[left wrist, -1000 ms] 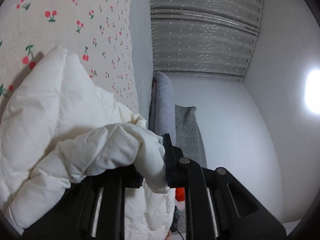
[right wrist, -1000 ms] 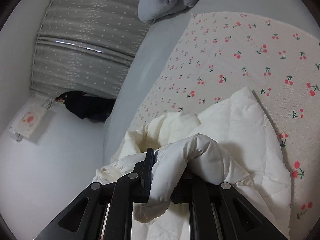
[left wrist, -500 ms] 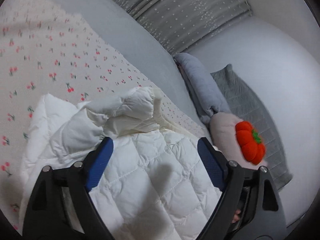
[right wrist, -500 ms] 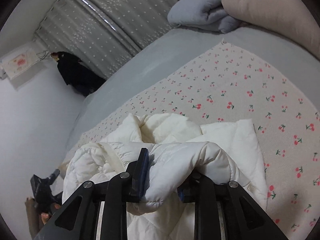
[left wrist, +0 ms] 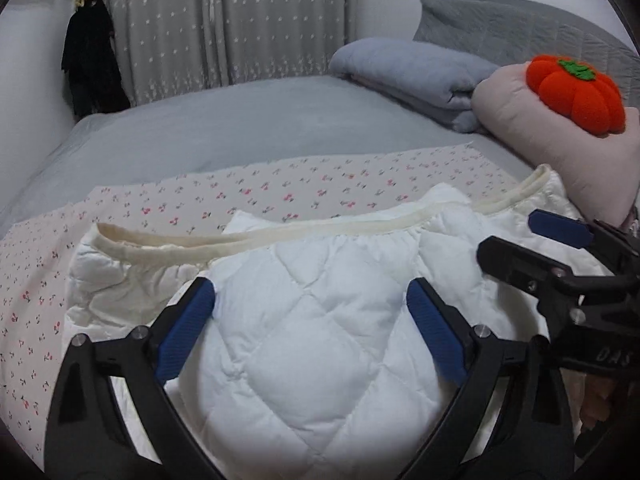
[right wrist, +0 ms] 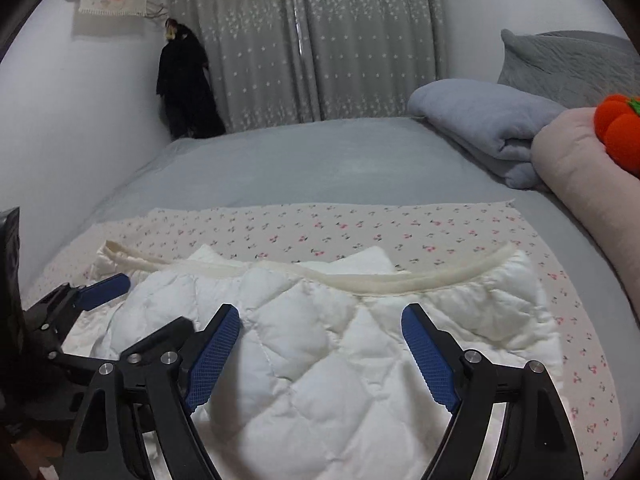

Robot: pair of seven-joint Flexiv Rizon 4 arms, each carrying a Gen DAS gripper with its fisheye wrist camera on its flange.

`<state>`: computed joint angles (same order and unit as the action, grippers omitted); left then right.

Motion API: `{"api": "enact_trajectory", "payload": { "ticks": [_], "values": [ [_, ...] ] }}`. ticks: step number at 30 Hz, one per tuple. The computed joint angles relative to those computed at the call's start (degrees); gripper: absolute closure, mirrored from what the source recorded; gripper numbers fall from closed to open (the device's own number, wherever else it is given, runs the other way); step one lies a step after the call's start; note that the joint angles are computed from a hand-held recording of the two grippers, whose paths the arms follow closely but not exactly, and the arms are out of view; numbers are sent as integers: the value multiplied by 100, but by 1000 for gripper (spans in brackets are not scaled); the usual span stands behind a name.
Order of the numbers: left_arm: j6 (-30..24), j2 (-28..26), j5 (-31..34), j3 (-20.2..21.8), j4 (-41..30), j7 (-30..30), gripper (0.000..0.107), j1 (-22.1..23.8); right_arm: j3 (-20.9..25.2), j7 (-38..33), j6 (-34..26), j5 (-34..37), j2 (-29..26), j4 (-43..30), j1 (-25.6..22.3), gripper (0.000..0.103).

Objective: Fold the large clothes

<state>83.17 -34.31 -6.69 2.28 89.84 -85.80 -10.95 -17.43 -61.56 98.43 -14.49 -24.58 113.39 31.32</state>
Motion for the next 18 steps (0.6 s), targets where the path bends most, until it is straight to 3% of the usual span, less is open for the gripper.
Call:
{"api": "enact_trajectory", "payload": {
  "ticks": [1, 3, 7, 9, 12, 18],
  "values": [
    [-134, -93, 10, 82, -112, -61, 9, -10, 191, 37, -178, 15, -121, -162, -177, 18],
    [-214, -205, -187, -194, -159, 67, 7, 258, 907, -42, -607, -40, -385, -525, -867, 18],
    [-183, -401, -325, -444, -250, 364, 4, 474, 1553, -129, -535, 1, -719, -710, -1512, 17],
    [-103, -516, -358, -465, -316, 413, 4, 460, 1425, -99, -448, -33, -849, -759, -1416, 15],
    [-1, -549, -589, -816, -202, 607, 4, 716, 1531, -126, -411, -17, -940, -817, -1521, 14],
    [-166, -350, -691, -777, -106, 826, 4, 725, 913, -132, -460, -285, -616, -543, -1016, 14]
  ]
}}
